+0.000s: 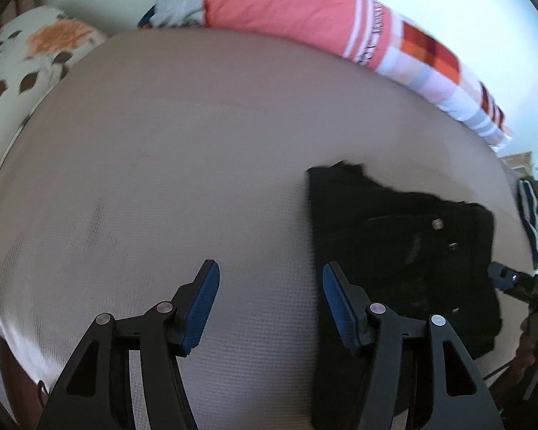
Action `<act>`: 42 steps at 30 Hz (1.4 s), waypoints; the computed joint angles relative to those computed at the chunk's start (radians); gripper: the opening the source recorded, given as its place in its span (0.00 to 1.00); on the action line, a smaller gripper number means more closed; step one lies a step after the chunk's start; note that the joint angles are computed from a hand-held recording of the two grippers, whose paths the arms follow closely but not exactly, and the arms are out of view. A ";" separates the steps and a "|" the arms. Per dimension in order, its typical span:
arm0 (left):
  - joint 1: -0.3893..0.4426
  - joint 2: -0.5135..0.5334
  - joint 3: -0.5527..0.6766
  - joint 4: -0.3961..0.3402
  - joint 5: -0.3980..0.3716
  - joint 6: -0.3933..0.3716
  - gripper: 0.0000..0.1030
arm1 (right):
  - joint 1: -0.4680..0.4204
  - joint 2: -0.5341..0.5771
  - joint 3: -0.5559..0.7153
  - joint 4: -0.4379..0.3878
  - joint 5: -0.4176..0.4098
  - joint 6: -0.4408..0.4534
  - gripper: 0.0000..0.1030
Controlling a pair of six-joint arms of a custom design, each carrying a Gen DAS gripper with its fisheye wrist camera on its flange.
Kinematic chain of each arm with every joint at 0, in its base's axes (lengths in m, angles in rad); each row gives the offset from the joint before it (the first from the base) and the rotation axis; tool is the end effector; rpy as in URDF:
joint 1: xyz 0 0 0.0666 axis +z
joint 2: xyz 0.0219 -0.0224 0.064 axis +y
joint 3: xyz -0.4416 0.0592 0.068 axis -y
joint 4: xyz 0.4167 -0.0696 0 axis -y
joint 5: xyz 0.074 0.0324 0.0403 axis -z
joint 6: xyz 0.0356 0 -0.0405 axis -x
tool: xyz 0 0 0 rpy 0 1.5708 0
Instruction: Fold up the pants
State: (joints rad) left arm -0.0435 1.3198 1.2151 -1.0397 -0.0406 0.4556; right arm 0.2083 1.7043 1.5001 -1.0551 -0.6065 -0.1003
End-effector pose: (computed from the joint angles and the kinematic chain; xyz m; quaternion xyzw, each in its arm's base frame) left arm 0.4373 -0.0180 0.4319 -0.2041 0.9556 -0.0330 0.2099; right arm 0.5708 0.1410 0.3764 -0.0971 0.9389 0.3143 0.1009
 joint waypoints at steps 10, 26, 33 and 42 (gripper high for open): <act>0.021 0.005 -0.026 -0.022 0.027 0.035 0.59 | 0.031 0.065 0.051 0.053 -0.077 -0.021 0.61; -0.042 0.025 0.001 -0.004 -0.009 -0.007 0.59 | 0.062 -0.087 0.005 0.143 0.119 -0.065 0.11; -0.082 0.045 0.007 0.034 -0.005 -0.030 0.59 | -0.006 -0.080 -0.062 0.166 0.229 -0.112 0.11; -0.127 0.116 0.032 0.023 -0.036 -0.076 0.59 | -0.016 -0.064 -0.091 0.185 0.278 -0.123 0.38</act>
